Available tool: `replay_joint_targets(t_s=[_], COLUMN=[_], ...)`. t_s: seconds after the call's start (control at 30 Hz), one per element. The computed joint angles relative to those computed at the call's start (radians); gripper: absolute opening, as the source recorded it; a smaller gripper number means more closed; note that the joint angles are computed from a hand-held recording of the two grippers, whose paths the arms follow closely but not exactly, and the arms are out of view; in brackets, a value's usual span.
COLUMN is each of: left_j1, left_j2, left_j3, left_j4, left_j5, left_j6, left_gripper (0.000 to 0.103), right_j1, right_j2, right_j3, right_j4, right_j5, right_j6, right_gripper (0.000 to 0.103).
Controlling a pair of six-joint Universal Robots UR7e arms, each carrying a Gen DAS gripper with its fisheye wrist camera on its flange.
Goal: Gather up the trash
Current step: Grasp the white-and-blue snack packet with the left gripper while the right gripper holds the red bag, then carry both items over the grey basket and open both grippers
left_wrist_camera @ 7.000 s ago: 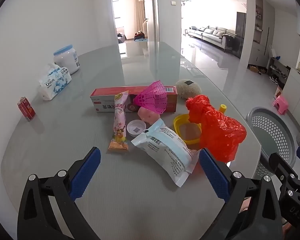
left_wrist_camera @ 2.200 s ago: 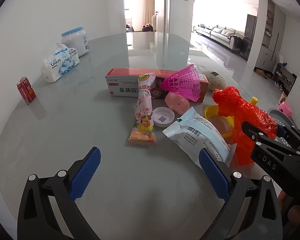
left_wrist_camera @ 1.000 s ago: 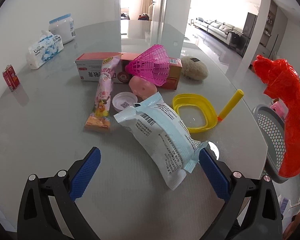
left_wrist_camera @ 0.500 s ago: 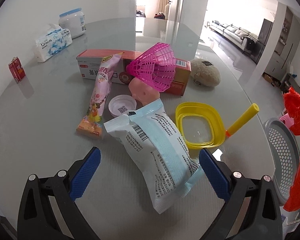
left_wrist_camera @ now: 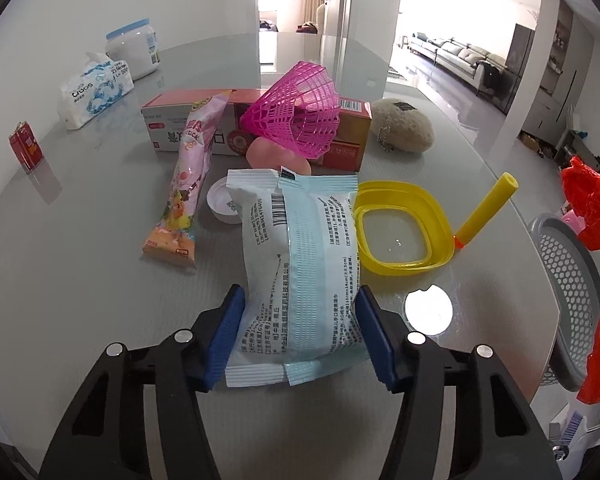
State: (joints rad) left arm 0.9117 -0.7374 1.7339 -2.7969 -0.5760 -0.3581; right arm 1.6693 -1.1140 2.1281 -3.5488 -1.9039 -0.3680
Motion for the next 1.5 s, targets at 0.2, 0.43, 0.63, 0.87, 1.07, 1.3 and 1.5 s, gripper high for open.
replay_joint_targets(t_s=[0.2, 0.43, 0.63, 0.87, 1.07, 1.3, 1.5], left_j1=[-0.016, -0.055, -0.093, -0.133, -0.151, -0.146, -0.133], left_j2=[-0.035, -0.046, -0.019, 0.033, 0.132, 0.249, 0.336], left_j3=[0.056, 0.093, 0.075, 0.021, -0.084, -0.219, -0.337], left_j4=[-0.069, -0.232, -0.309, -0.307, -0.226, -0.103, -0.017], left_j5=[0.009, 0.000, -0.085, -0.230, -0.344, -0.393, -0.388], left_j6=[0.071, 0.229, 0.351, 0.412, 0.443, 0.453, 0.458], left_gripper=[0.055, 0.055, 0.055, 0.055, 0.055, 0.055, 0.055], right_j1=[0.005, 0.017, 0.016, -0.022, -0.085, -0.156, -0.206], right_j2=[0.004, 0.001, -0.025, -0.087, -0.143, -0.139, -0.118], right_j3=[0.000, 0.009, 0.035, 0.076, 0.100, 0.086, 0.051], right_j4=[0.002, -0.015, -0.070, -0.124, -0.129, -0.104, -0.056], right_j5=[-0.011, -0.048, -0.125, -0.190, -0.192, -0.166, -0.128], right_j6=[0.001, 0.004, 0.003, 0.007, 0.013, 0.028, 0.039], right_gripper=[0.027, 0.027, 0.027, 0.027, 0.027, 0.027, 0.027])
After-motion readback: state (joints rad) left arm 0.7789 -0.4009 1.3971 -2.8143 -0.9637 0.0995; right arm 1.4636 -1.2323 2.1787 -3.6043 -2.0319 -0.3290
